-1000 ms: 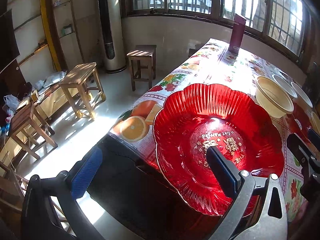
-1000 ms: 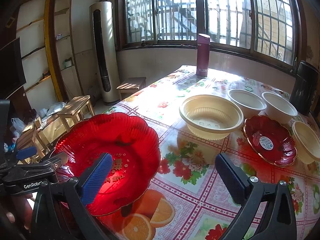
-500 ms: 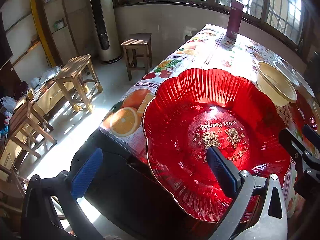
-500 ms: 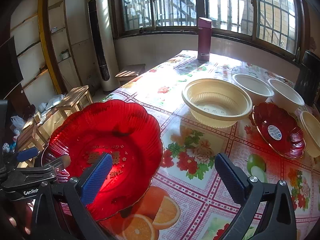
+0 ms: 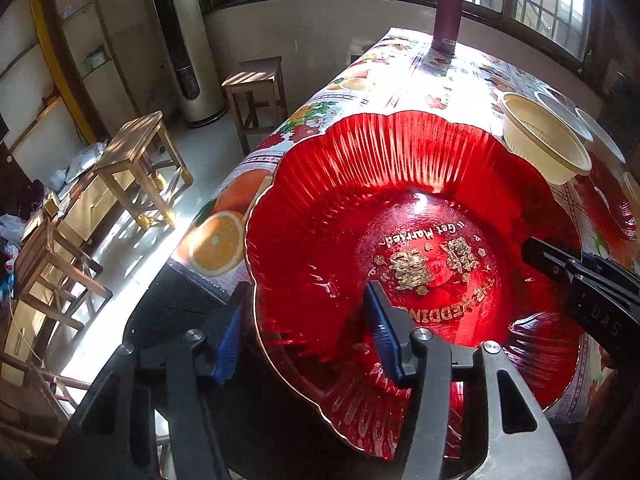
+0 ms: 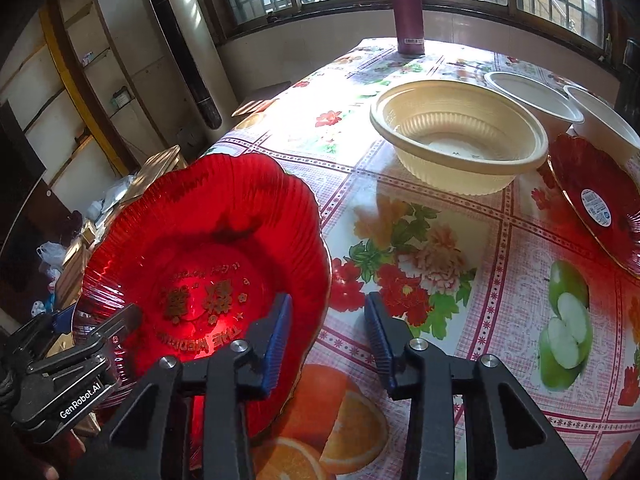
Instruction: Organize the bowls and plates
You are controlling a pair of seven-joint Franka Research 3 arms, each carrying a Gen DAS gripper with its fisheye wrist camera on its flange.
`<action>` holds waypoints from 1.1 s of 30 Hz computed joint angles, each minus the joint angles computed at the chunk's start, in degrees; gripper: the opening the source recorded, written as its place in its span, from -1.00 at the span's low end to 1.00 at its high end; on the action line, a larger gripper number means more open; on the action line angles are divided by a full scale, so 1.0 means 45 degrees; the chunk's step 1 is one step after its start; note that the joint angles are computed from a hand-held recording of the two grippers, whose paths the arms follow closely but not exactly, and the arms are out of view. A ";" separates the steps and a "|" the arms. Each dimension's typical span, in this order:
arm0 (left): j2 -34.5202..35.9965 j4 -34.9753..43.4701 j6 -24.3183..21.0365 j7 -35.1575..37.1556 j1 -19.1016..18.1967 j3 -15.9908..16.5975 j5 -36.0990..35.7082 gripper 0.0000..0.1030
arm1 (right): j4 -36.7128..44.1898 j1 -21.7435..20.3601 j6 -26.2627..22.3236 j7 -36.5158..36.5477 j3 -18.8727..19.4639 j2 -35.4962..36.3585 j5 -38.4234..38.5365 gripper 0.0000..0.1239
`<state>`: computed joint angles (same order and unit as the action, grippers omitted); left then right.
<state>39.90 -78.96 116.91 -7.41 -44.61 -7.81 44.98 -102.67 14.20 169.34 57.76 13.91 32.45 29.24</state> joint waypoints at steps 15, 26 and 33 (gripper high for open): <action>0.0607 0.1153 0.0035 0.0773 -0.0013 0.0299 0.0393 -0.39 | 0.0564 0.0272 0.0345 0.0399 -0.0257 0.0319 -0.0148 -0.78; 0.0718 0.1264 -0.0442 0.0942 -0.0595 0.0602 0.0295 0.21 | 0.0969 -0.1169 -0.1297 -0.1004 0.1053 0.0314 0.1265 -0.19; -0.0900 -0.0571 -0.1316 -0.1217 -0.1536 0.0266 0.2526 0.50 | -0.1372 -0.3908 0.1111 -0.6232 0.3671 -0.1421 0.5494 -0.01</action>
<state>35.85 -81.53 110.98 -12.89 -51.52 -6.61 56.34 -108.85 -3.39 174.34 29.72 30.43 26.05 53.97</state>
